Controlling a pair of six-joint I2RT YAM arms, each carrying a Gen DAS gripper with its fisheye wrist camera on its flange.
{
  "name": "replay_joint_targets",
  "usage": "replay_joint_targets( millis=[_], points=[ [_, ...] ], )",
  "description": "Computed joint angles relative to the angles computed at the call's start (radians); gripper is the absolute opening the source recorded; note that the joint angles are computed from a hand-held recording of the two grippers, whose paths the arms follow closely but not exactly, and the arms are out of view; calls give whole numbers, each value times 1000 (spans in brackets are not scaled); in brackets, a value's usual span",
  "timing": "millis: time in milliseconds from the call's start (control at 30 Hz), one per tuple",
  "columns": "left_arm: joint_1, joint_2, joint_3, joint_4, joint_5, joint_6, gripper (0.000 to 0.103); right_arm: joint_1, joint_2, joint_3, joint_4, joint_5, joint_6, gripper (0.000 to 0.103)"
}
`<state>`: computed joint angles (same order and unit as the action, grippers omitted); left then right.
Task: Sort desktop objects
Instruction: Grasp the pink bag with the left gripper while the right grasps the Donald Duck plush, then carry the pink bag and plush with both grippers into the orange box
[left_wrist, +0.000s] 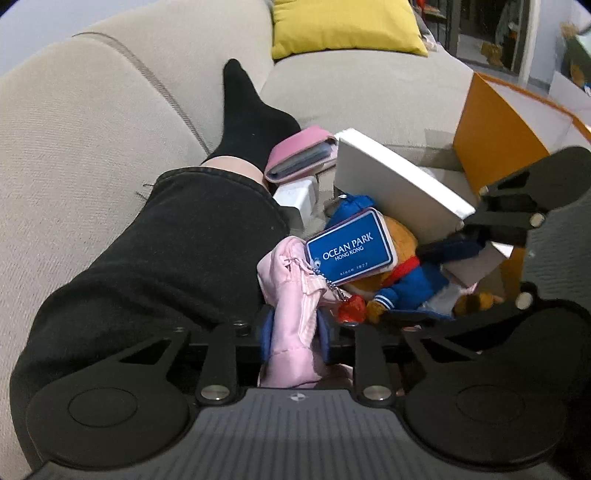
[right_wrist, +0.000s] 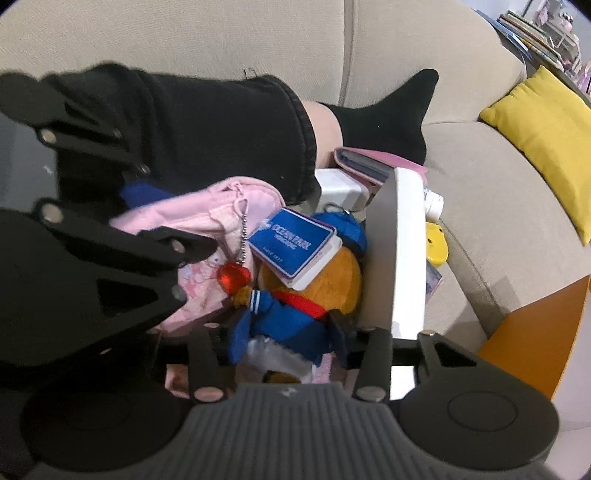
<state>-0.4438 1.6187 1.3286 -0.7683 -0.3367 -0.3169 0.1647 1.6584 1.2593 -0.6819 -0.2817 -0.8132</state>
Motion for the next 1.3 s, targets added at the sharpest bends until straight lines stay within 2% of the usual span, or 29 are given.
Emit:
replay_joint_targets(
  millis=[267, 633, 833, 1033, 1200, 1300],
  points=[
    [-16, -38, 18, -39, -40, -24, 24, -43, -31, 24, -57, -114, -6, 40],
    [-64, -110, 94, -150, -185, -28, 23, -128, -136, 45, -129, -307, -17, 38],
    [-90, -113, 161, -179, -246, -17, 23, -196, -194, 57, -122, -380, -14, 38],
    [-101, -72, 245, -152, -287, 20, 23, -287, -192, 115, -88, -428, 31, 38],
    [-110, -12, 339, -90, -236, 65, 23, -409, -115, 230, -91, -495, 113, 38],
    [-132, 57, 430, -57, -179, 114, 23, -480, -67, 279, -65, -500, 175, 38]
  ],
)
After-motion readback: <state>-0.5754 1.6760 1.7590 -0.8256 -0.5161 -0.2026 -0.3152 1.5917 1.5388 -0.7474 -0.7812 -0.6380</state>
